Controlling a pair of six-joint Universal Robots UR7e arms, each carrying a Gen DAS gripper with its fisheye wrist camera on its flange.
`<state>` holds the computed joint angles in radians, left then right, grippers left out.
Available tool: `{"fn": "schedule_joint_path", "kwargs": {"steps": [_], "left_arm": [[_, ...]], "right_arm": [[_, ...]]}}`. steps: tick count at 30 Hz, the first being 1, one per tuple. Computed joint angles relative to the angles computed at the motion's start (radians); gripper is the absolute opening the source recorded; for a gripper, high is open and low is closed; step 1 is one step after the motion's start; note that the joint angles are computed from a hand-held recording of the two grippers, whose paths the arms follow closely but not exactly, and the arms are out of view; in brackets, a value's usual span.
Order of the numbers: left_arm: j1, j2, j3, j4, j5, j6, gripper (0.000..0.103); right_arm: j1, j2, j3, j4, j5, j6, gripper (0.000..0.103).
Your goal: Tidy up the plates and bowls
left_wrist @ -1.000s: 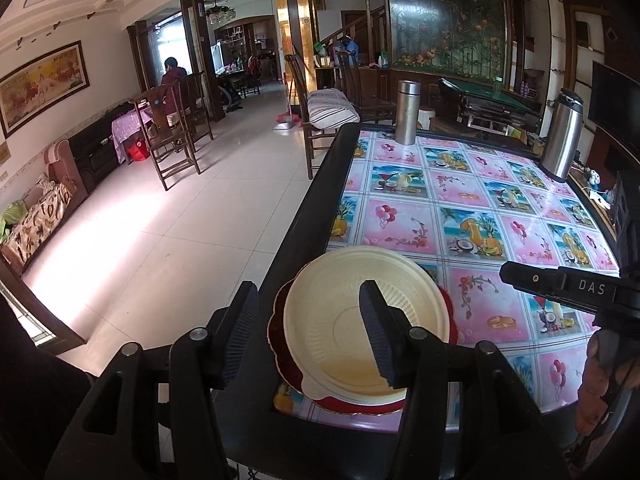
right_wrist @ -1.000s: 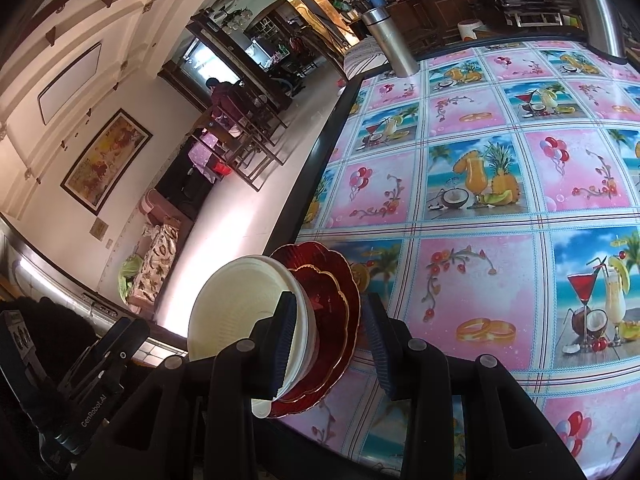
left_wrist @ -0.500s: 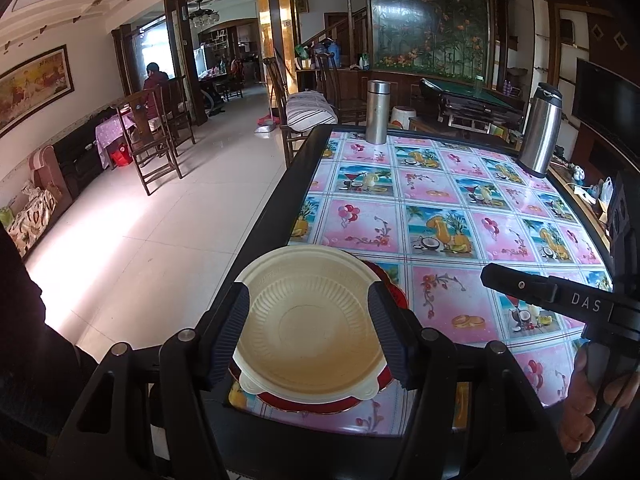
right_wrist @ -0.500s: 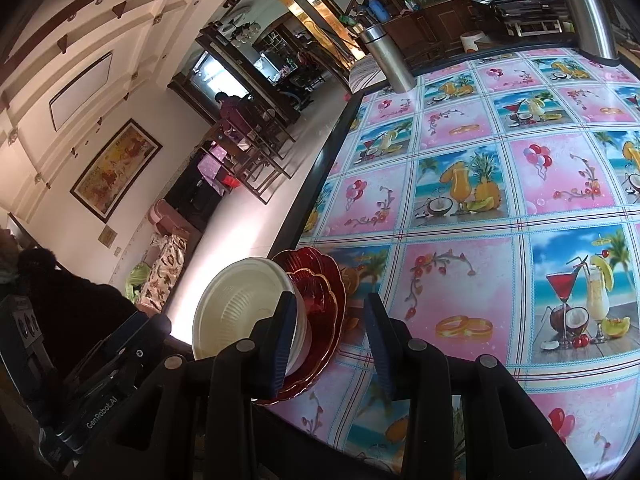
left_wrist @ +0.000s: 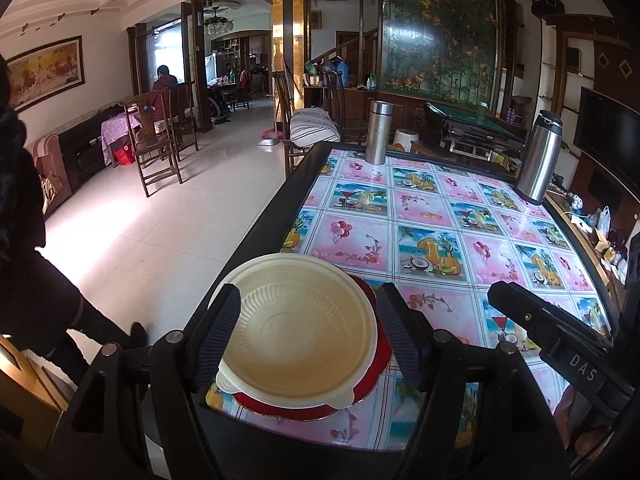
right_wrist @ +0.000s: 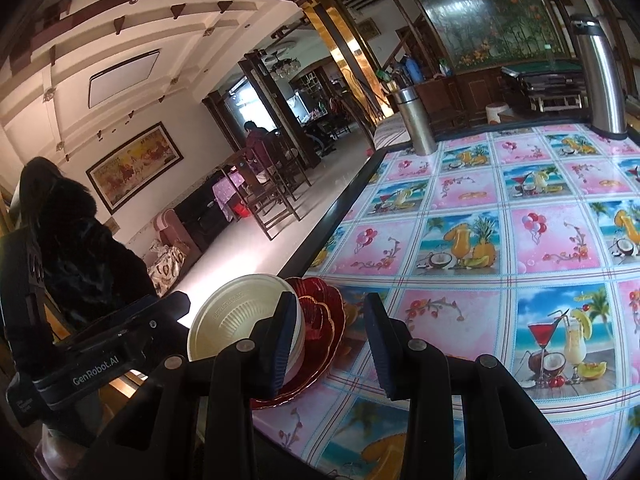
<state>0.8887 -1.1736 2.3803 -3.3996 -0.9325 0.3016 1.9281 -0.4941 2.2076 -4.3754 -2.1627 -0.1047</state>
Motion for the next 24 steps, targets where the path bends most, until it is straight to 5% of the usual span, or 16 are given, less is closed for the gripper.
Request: {"fn": "schedule_joint_path", "kwargs": {"steps": [6,24], "left_arm": [[0.005,-0.003,0.015,-0.061,0.000,0.004,0.082],[0.045,-0.037,0.005,-0.044,-0.039,0.009,0.082]], "right_arm": [[0.025,0.030,-0.029,-0.025,-0.042,-0.080,0.038],[0.077,0.067,-0.109,0.042,-0.075,-0.138,0.038]]}}
